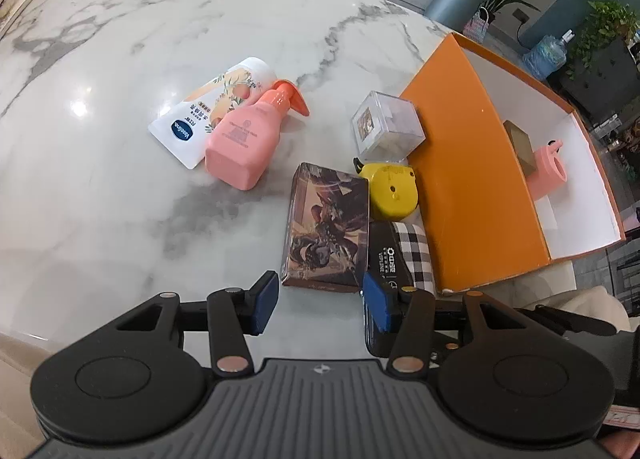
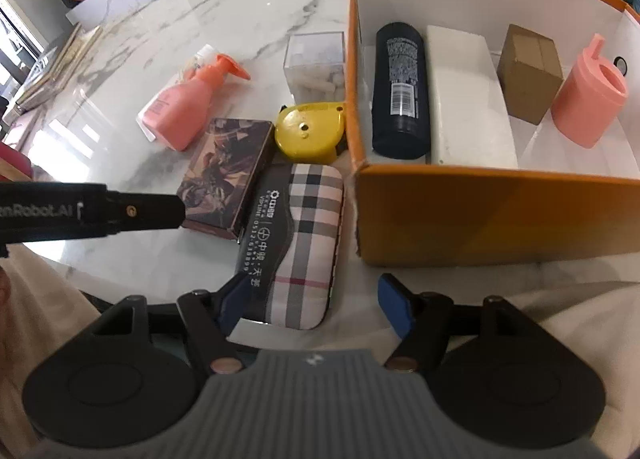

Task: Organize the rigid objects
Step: 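Move both grippers back to the items beside the orange box, then grasp the illustrated card box with the left gripper while the right gripper grasps the plaid glasses case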

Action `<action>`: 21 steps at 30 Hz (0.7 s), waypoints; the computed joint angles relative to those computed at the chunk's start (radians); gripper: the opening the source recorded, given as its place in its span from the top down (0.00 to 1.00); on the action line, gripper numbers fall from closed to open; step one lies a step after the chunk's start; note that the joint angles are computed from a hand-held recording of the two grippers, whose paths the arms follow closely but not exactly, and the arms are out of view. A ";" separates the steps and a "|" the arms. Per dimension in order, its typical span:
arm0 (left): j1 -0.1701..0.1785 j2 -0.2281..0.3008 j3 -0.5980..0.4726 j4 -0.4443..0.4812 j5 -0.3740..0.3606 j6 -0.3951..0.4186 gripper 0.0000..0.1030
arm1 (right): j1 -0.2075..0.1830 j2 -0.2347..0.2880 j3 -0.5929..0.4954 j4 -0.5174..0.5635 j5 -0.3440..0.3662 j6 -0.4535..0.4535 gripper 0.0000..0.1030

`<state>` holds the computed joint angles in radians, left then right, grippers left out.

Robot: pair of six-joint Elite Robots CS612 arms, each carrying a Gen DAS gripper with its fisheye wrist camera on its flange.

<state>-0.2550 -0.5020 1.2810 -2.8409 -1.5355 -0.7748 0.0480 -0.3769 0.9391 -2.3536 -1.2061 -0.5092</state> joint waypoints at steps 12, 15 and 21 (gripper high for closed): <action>0.011 0.004 0.003 -0.018 -0.028 -0.046 0.44 | 0.028 0.029 -0.061 0.091 -0.023 -0.007 0.39; 0.012 0.005 0.001 -0.015 -0.035 -0.046 0.44 | 0.037 0.030 -0.059 0.073 -0.041 0.007 0.38; 0.015 0.006 0.005 -0.024 -0.037 -0.064 0.44 | 0.044 0.029 -0.052 0.057 -0.034 0.004 0.39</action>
<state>-0.2404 -0.4960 1.2862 -2.8650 -1.5728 -0.8388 0.0922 -0.3484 0.8874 -2.2969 -1.2399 -0.5053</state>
